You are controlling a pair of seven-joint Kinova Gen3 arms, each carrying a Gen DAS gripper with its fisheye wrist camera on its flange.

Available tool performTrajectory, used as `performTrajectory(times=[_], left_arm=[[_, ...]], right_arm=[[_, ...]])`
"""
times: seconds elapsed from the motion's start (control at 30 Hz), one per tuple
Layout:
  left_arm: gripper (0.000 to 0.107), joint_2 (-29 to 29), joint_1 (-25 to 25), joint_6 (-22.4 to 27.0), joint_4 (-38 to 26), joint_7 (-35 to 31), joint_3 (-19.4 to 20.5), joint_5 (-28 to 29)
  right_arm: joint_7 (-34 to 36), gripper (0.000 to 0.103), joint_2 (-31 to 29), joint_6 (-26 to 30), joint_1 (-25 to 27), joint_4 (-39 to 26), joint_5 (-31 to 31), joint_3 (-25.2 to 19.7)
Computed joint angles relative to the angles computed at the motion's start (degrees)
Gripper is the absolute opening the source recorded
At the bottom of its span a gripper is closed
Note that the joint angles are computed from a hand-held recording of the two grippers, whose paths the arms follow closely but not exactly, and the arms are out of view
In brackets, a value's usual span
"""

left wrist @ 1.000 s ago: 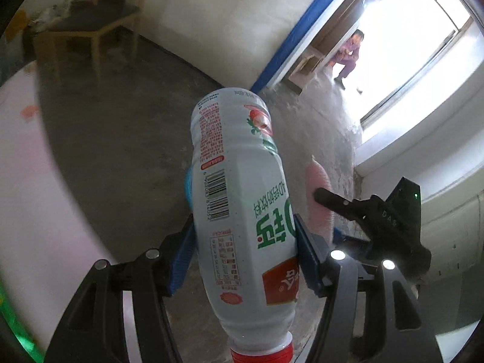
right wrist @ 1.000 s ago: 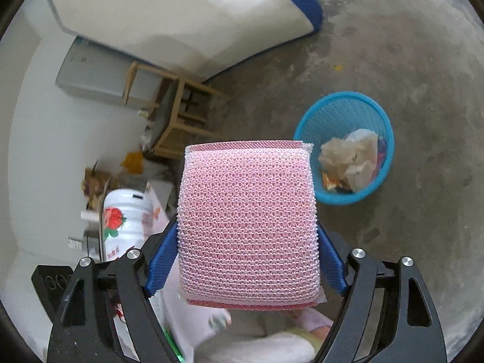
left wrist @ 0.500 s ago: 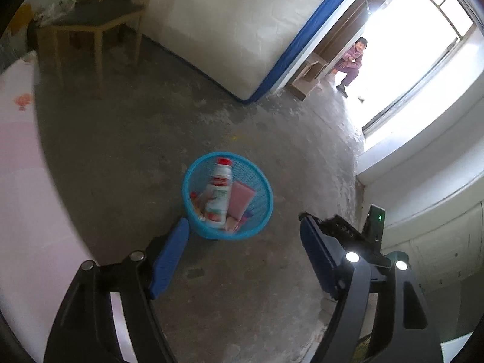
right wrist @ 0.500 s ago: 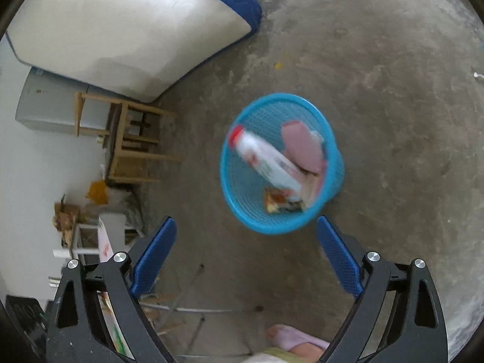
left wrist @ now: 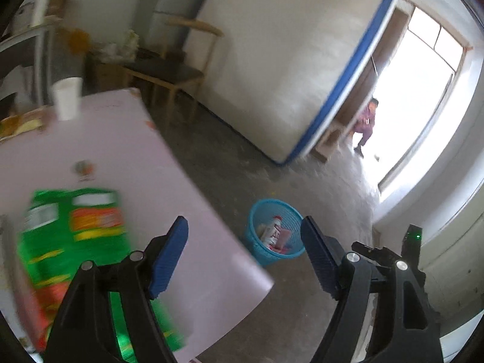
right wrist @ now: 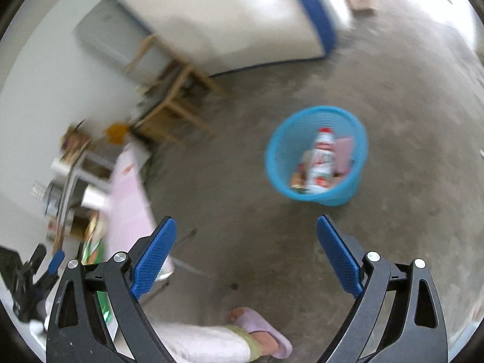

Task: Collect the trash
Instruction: 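Move both tools back over the table toward the silver box and green bag, then grasp the silver charger box with the left gripper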

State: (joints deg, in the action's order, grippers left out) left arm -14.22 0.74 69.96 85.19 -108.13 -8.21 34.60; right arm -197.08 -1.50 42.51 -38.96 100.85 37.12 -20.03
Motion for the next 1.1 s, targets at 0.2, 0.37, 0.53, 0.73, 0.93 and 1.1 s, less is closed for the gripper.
performTrajectory(times=[0.2, 0.37, 0.53, 0.73, 0.93, 1.1], left_arm=[[0.079, -8.65, -6.06, 2.53, 4.08, -0.20, -11.17, -3.66], [0.081, -14.03, -8.85, 4.26, 6.80, 1.60, -21.79, -9.78], [0.081, -14.01, -10.04, 6.42, 8.65, 6.25, -27.32, -14.35], [0.082, -12.05, -9.52, 7.36, 9.35, 5.28, -28.79, -15.84], [0.087, -9.33, -10.07, 7.15, 9.89, 2.17, -27.53, -14.00], [0.090, -6.26, -13.02, 5.18, 9.84, 0.91, -22.29, -13.55]], right_arm=[[10.73, 0.090, 8.26, -5.56, 1.18, -9.37, -4.13, -2.97], [19.91, 0.090, 14.00, 0.30, -7.25, -22.64, -3.97, 0.39], [29.29, 0.095, 20.89, 11.48, -20.45, -35.91, 1.86, 6.74], [39.99, 0.095, 28.91, 22.49, -26.28, -51.84, -0.89, 7.88], [48.25, 0.095, 36.90, 34.38, -29.37, -67.76, -5.31, 10.43], [50.42, 0.095, 41.06, 39.60, -30.64, -76.44, -9.16, 13.54]])
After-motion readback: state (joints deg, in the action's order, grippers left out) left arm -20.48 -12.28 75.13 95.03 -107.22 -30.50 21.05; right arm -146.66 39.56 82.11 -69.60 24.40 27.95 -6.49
